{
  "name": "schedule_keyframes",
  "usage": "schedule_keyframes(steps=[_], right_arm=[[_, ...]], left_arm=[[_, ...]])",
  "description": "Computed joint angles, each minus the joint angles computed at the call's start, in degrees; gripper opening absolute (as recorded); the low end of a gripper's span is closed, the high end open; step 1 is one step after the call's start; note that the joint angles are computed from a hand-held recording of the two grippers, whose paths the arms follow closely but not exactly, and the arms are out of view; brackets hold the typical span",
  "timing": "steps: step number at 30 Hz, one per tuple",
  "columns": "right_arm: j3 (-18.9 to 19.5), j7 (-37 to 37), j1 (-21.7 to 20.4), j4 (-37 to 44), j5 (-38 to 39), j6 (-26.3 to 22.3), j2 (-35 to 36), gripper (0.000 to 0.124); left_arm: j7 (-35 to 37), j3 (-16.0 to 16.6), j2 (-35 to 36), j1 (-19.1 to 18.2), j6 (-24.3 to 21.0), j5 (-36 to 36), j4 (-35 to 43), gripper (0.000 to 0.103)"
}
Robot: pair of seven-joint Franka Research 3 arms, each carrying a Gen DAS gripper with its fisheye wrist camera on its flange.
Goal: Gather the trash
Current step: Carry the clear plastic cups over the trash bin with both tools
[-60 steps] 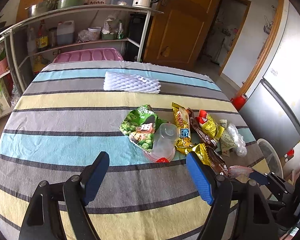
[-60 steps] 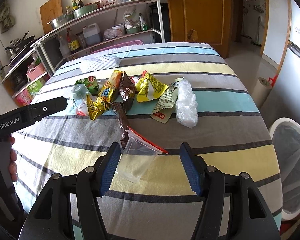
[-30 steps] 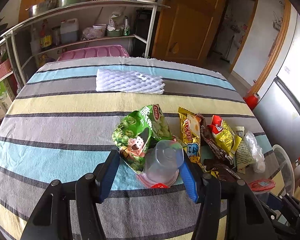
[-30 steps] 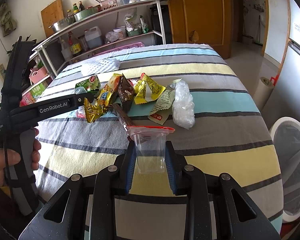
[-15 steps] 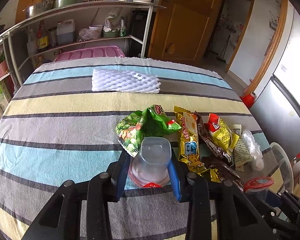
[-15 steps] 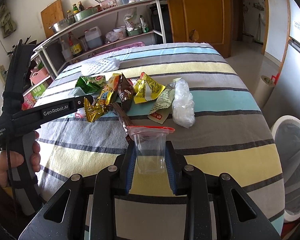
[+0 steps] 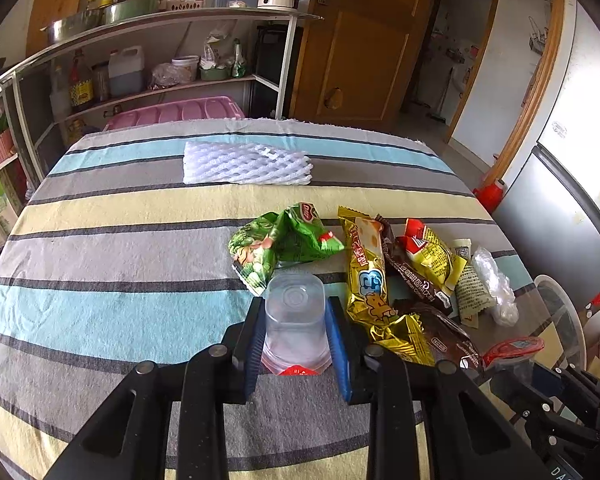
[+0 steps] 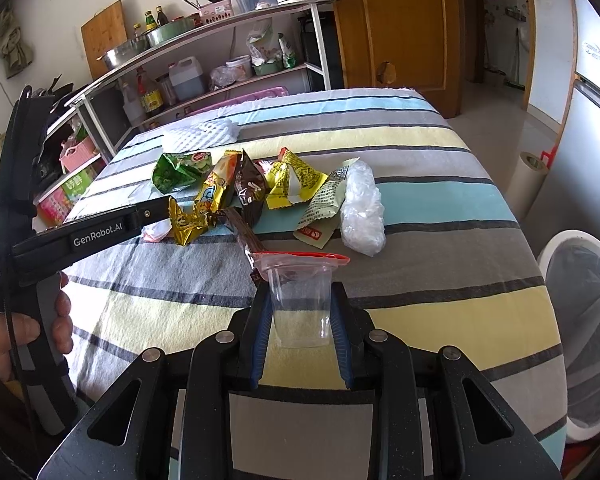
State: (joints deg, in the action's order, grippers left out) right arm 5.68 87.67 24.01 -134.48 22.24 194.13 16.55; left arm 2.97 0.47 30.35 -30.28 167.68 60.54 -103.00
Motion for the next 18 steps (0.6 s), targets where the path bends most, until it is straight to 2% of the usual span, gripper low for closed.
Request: schedule_keyframes(steps=[2,8,18], right_arm=[[1.32,0.52,-1.37,-0.45,-0.81,0.65,-0.22,0.029],[1.86,1.55,-2.01,-2.19,-1.42,2.09,-1.45,0.029],[2.23,3.91,-3.0,-6.17,-2.42,5.54,-4.55,0.029]], left_arm=[[-0.42,0.22,-0.44,-0.24,0.14,0.46,-0.49,0.03],[-6.01,1.23,-3.0,-1.35,-0.17,6.68,-2.44,0.03],[-10.32,-2.92,-6.12,0.41,-1.88,14.36,-4.03,0.03]])
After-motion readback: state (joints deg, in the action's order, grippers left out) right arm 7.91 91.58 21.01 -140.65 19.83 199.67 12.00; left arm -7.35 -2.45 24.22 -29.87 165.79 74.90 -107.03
